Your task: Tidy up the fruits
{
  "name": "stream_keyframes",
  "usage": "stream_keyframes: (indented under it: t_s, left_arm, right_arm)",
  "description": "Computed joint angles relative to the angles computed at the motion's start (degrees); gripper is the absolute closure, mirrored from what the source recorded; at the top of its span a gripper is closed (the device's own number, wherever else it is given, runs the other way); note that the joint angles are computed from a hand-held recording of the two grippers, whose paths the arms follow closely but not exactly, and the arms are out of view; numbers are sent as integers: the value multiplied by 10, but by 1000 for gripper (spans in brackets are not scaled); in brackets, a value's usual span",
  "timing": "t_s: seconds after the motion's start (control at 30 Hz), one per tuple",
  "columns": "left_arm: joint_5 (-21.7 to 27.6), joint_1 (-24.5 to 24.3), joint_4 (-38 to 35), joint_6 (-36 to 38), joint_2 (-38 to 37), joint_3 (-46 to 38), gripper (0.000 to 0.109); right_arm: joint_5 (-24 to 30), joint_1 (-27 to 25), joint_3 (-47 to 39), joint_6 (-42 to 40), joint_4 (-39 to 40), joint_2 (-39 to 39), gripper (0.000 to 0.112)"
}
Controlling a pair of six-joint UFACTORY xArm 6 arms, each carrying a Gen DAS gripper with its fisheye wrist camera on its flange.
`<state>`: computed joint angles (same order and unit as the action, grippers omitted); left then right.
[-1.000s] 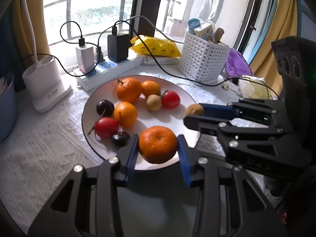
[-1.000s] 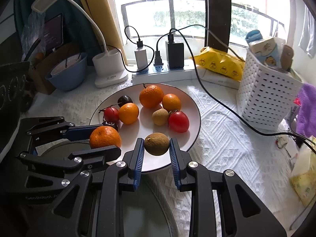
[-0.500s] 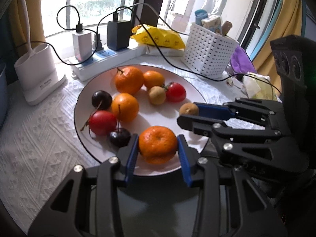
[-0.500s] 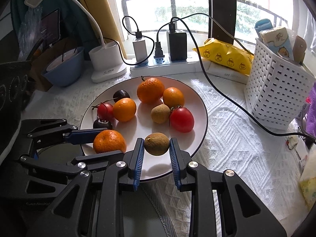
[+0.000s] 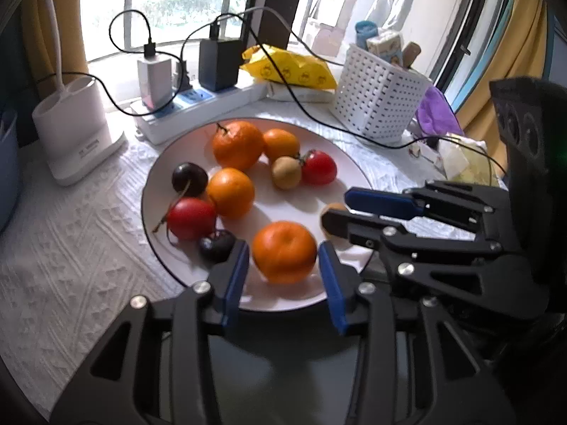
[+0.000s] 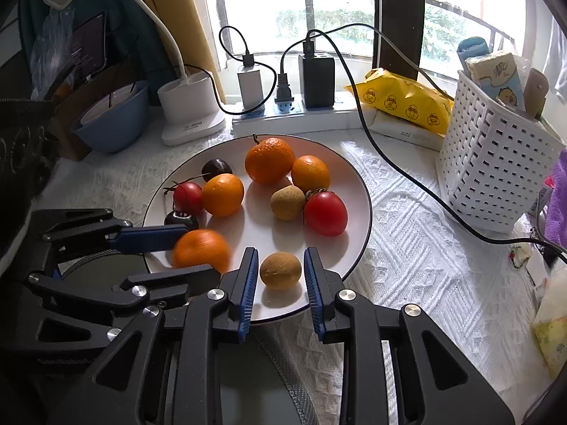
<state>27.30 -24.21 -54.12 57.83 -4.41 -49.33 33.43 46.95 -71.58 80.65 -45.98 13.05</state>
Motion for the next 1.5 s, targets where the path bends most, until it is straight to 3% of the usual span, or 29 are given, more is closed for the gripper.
stream_keyframes:
  t_s: [0.83,1.5]
  left_arm:
    - [-1,25,-4,4,-120,84,65]
    - [15,77,-24,32,-248,176,63]
  right_arm:
    - [71,53,-7,31,-18,-27,83]
    - [164,125,-25,75,-42,-46,83]
